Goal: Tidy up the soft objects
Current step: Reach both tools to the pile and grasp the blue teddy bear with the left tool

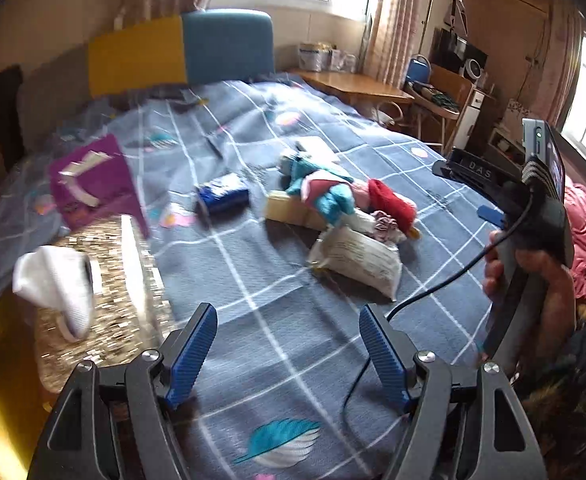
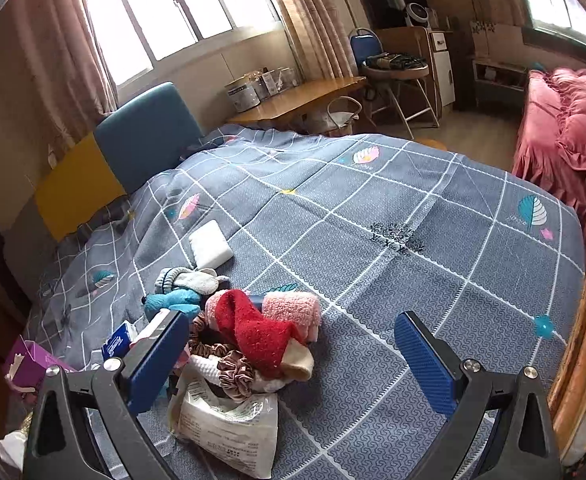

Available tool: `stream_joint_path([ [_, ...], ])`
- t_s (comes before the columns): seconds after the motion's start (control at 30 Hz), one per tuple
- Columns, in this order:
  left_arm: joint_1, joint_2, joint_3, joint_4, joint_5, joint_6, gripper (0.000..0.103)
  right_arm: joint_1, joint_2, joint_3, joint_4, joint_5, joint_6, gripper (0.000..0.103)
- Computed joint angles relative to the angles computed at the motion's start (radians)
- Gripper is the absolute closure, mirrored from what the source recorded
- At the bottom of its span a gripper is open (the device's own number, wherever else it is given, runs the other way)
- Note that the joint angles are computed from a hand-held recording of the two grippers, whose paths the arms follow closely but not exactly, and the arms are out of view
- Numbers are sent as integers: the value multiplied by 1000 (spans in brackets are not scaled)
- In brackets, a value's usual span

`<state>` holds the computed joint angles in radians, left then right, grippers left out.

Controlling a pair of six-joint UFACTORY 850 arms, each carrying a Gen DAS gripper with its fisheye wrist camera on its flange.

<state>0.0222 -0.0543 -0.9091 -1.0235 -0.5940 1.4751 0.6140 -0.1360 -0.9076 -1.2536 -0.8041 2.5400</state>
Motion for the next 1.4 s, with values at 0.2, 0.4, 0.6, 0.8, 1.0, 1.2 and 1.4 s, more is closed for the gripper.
stream_joint_path([
  [0.2, -75, -136, -128, 68, -39, -173, 21, -5, 2, 8, -41, 54, 24, 0],
  [0.4, -159, -251, -261, 134, -22, -293, 17, -18, 11, 23, -68, 103, 58, 0],
  [0.6, -235, -365, -418, 279, 24, -467, 17, -32, 12, 31, -84, 157, 76, 0],
  [0.8, -305, -480, -562, 461, 29, -626, 21, -47, 16, 40, -106, 208, 100, 0],
  [1.0, -346, -619, -704, 641, -25, -832, 55, -56, 17, 46, -131, 245, 122, 0],
  [1.2, -307, -592, -665, 460, -26, -688, 75, -56, 10, 37, -134, 253, 101, 0],
  [1.4, -258, -536, -630, 387, -45, -623, 75, -62, -7, 22, -116, 289, 48, 0],
])
